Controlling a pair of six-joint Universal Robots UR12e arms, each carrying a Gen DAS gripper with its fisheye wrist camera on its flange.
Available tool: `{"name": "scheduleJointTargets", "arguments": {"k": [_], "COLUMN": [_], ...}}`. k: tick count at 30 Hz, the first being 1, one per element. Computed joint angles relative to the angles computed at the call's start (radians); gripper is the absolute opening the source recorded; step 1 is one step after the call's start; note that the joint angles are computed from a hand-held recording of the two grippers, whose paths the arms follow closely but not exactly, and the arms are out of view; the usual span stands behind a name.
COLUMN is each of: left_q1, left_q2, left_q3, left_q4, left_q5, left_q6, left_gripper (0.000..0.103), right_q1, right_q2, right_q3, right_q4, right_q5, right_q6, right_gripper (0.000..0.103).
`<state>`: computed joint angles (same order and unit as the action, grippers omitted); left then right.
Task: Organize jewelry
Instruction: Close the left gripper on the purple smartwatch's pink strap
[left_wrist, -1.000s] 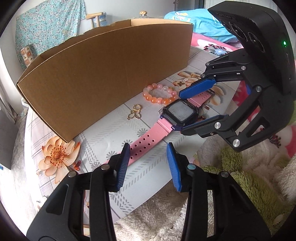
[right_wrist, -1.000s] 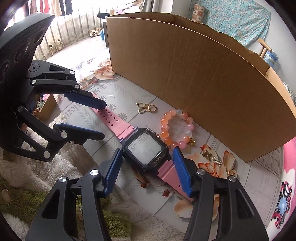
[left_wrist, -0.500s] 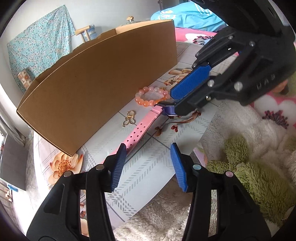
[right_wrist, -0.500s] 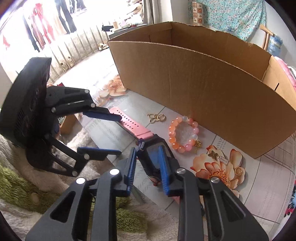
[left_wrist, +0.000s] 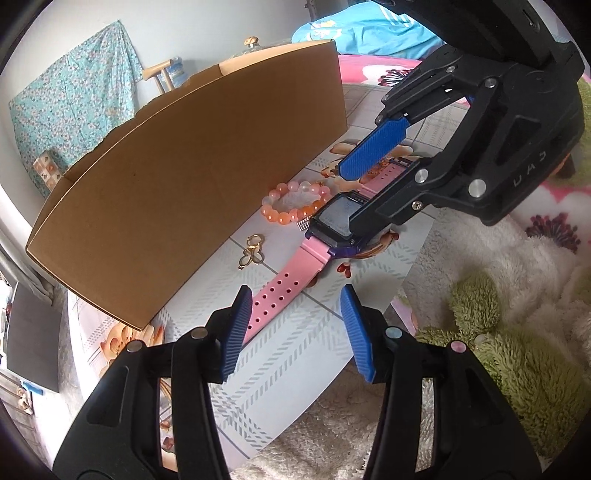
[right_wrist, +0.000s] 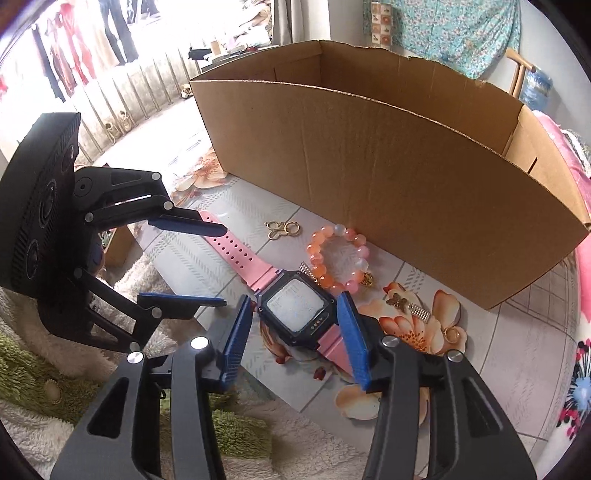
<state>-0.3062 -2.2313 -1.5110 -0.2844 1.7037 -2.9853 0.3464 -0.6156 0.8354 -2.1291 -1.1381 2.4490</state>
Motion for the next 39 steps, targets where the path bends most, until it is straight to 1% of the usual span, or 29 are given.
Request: {"name": "scheduleJointTargets", "arguments": {"k": [4,10,15,20,24,25,26,27,29,32,34,35,36,39], "left_q1": [0.006,0.012,0.008,0.001,-0.002,-0.003,-0.003,-0.004,-0.004,0.005,0.003,0.001,-0.001,0.003], "left_q2": [0.0,-0.007,-0.011,-0.016,-0.019,-0.019,-0.019,-0.019,-0.017,-0.011,-0.01,-0.009,-0.01,-0.004], "left_q3": [0.001,0.012,0.021,0.029,0.031,0.031,0.031,0.032,0.029,0.021,0.016,0.014,0.013,0.004], "left_q4": [-0.006,-0.014,-0.012,-0.013,-0.008,-0.008,-0.012,-0.016,-0.016,-0.012,-0.003,0.003,0.004,0.004], "left_q5": [-0.022,-0.04,-0.027,-0.006,0.01,0.013,0.015,0.022,0.031,0.004,0.004,0.006,0.014,-0.006], "left_q6": [-0.02,-0.036,-0.001,0.047,0.069,0.07,0.073,0.074,0.07,0.049,0.072,0.087,0.097,0.1], "left_gripper": [0.047,0.048,0.048,0.048,0.047,0.043,0.033,0.029,0.012,0.007,0.005,0.003,0.003,0.003], "right_q1": [0.014,0.029,0.025,0.009,-0.002,-0.004,-0.006,-0.008,-0.009,-0.011,-0.013,-0.015,-0.017,-0.027], "right_q2": [0.027,0.052,0.064,0.107,0.136,0.141,0.144,0.148,0.159,0.19,0.198,0.196,0.19,0.178], "right_q3": [-0.045,-0.092,-0.125,-0.233,-0.306,-0.319,-0.326,-0.336,-0.357,-0.42,-0.441,-0.441,-0.434,-0.424], "right_q4": [0.043,0.104,0.172,0.351,0.468,0.491,0.505,0.52,0.543,0.608,0.629,0.628,0.62,0.586], "right_q5": [-0.055,-0.105,-0.073,0.021,0.083,0.099,0.113,0.126,0.142,0.151,0.161,0.168,0.174,0.185], "right_q6": [-0.07,-0.159,-0.181,-0.176,-0.168,-0.167,-0.163,-0.16,-0.151,-0.129,-0.125,-0.124,-0.121,-0.098], "right_gripper": [0.049,0.052,0.05,0.05,0.05,0.05,0.05,0.05,0.05,0.051,0.051,0.051,0.051,0.051]}}
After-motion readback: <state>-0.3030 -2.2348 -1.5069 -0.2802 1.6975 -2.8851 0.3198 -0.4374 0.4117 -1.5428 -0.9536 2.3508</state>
